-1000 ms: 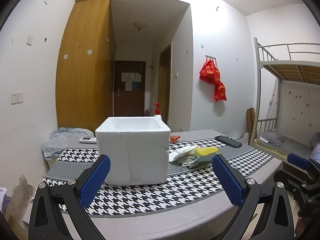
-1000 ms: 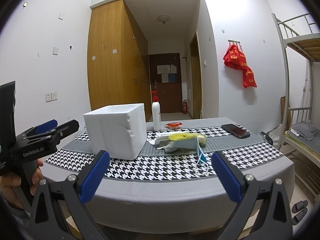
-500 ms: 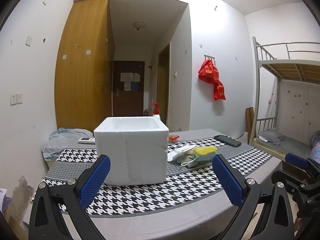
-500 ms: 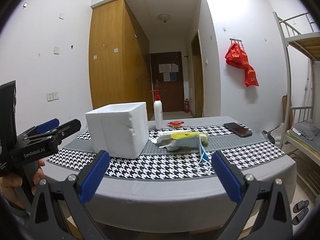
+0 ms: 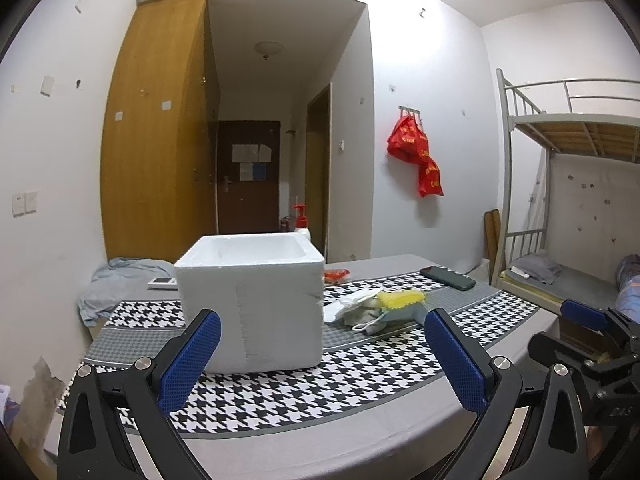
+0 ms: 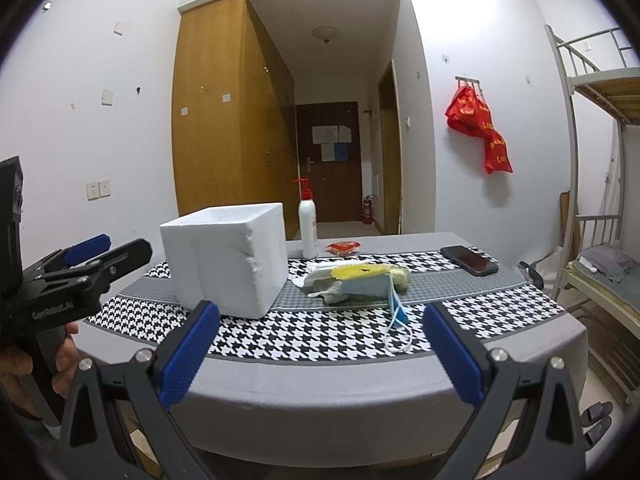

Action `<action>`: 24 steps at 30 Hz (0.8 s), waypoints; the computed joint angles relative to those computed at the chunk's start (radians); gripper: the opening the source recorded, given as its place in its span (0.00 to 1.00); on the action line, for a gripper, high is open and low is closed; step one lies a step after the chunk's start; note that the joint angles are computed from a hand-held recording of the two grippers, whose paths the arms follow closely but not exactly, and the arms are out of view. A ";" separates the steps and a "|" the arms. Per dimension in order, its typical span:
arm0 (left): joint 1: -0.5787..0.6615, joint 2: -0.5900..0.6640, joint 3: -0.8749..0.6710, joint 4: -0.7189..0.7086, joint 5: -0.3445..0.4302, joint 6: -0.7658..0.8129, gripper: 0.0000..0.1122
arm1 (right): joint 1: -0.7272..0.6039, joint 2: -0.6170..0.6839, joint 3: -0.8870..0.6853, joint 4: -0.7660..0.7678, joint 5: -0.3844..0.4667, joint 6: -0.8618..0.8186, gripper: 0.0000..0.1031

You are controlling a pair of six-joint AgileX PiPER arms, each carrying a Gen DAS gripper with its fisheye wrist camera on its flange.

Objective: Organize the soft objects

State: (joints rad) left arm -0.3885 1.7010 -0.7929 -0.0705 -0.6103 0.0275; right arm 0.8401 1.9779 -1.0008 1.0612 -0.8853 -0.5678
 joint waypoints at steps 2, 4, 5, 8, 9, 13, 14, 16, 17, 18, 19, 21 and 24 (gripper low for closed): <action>-0.004 0.005 -0.011 0.013 0.005 -0.004 0.91 | -0.013 -0.001 -0.005 0.000 0.013 -0.007 1.00; -0.017 0.019 -0.033 -0.004 0.018 0.015 0.91 | -0.027 -0.002 -0.006 -0.002 0.022 -0.011 1.00; -0.018 0.023 -0.041 -0.006 0.025 0.015 0.91 | -0.036 -0.003 -0.006 -0.007 0.027 -0.007 1.00; -0.017 0.044 -0.085 0.024 0.066 -0.020 0.91 | -0.062 -0.005 -0.009 -0.018 0.051 -0.003 1.00; -0.020 0.053 -0.103 0.029 0.079 -0.025 0.91 | -0.068 -0.005 -0.011 -0.019 0.056 -0.005 1.00; -0.029 0.076 -0.143 0.035 0.095 -0.024 0.91 | -0.103 -0.009 -0.022 -0.020 0.088 -0.021 1.00; -0.033 0.087 -0.161 0.040 0.107 -0.026 0.91 | -0.111 -0.010 -0.025 -0.020 0.096 -0.026 1.00; -0.039 0.103 -0.189 0.052 0.127 -0.031 0.91 | -0.127 -0.010 -0.033 -0.020 0.110 -0.034 1.00; -0.040 0.110 -0.198 0.059 0.132 -0.035 0.91 | -0.134 -0.009 -0.037 -0.020 0.117 -0.038 0.99; -0.042 0.119 -0.213 0.066 0.142 -0.038 0.91 | -0.142 -0.008 -0.041 -0.019 0.126 -0.043 1.00; -0.044 0.128 -0.230 0.079 0.155 -0.046 0.91 | -0.151 -0.006 -0.047 -0.019 0.134 -0.049 1.00; -0.045 0.142 -0.252 0.099 0.168 -0.059 0.91 | -0.168 0.001 -0.060 -0.018 0.151 -0.057 1.00; -0.053 0.172 -0.302 0.128 0.199 -0.080 0.91 | -0.196 0.009 -0.073 -0.020 0.173 -0.059 0.99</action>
